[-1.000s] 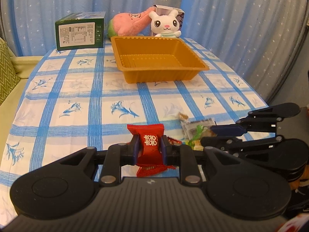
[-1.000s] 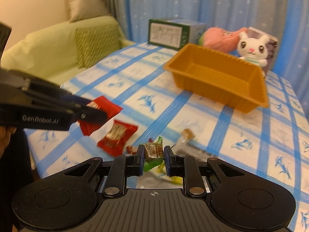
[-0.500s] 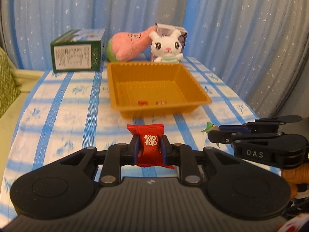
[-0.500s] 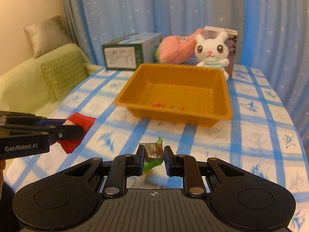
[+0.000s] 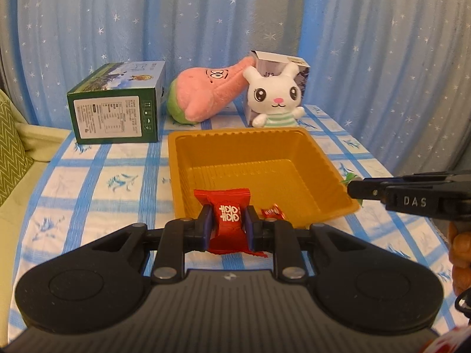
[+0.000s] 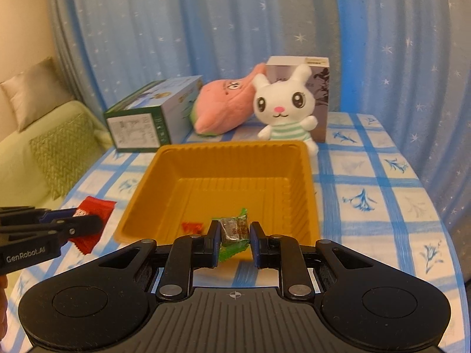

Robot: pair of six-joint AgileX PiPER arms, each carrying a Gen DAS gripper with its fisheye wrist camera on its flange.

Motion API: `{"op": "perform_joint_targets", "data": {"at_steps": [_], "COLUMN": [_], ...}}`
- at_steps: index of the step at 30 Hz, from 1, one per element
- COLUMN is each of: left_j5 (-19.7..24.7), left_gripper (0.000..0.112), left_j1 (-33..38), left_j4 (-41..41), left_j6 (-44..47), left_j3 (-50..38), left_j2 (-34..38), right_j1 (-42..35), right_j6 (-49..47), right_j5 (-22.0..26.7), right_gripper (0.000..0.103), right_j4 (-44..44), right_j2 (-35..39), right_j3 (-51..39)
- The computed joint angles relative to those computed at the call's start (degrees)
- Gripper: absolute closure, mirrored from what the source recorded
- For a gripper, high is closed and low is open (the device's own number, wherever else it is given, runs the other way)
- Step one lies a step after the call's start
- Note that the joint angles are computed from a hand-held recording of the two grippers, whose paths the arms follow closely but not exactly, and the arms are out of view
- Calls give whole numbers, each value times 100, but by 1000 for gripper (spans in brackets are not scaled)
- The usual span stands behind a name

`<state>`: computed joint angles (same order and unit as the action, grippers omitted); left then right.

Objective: Organize snacks
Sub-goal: 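Carry both snacks over the orange tray and open both grippers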

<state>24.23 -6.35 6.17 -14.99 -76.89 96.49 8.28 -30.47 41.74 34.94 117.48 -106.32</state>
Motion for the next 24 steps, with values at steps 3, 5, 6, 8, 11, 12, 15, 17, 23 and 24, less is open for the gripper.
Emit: {"op": "perform_joint_targets", "data": {"at_steps": [3, 5, 6, 8, 11, 12, 15, 17, 23, 24], "left_j5": [56, 100, 125, 165, 104, 75, 65, 11, -64, -76], "left_gripper": [92, 92, 92, 92, 92, 87, 82, 82, 82, 80], "left_j1": [70, 108, 115, 134, 177, 189, 262, 290, 391, 404], "left_j4": [-228, -394, -446, -542, -719, -707, -912, -912, -1033, -1072], "left_j6": [208, 347, 392, 474, 616, 594, 762, 801, 833, 854], "left_j3": [-349, -562, -669, -857, -1042, -1076, -1088, -968, -565, -501], "left_j2": [314, 503, 598, 768, 976, 1027, 1057, 979, 708, 662], "right_j1": [13, 26, 32, 46, 57, 56, 48, 29, -21, -30], "right_j6": [346, 561, 666, 835, 1018, 1066, 1117, 1096, 1229, 1260], "right_j5": [196, 369, 449, 575, 727, 780, 820, 828, 944, 987], "right_gripper": [82, 82, 82, 82, 82, 82, 82, 82, 82, 82], "right_j4": [-195, -304, -359, -453, -545, -560, -570, -545, -600, -604], "right_j2": [396, 653, 772, 975, 1203, 1266, 1324, 1345, 1457, 1485], "right_j3": [-648, -1095, -1301, -1646, -2025, -2128, -2200, -2201, -2314, -2374]}}
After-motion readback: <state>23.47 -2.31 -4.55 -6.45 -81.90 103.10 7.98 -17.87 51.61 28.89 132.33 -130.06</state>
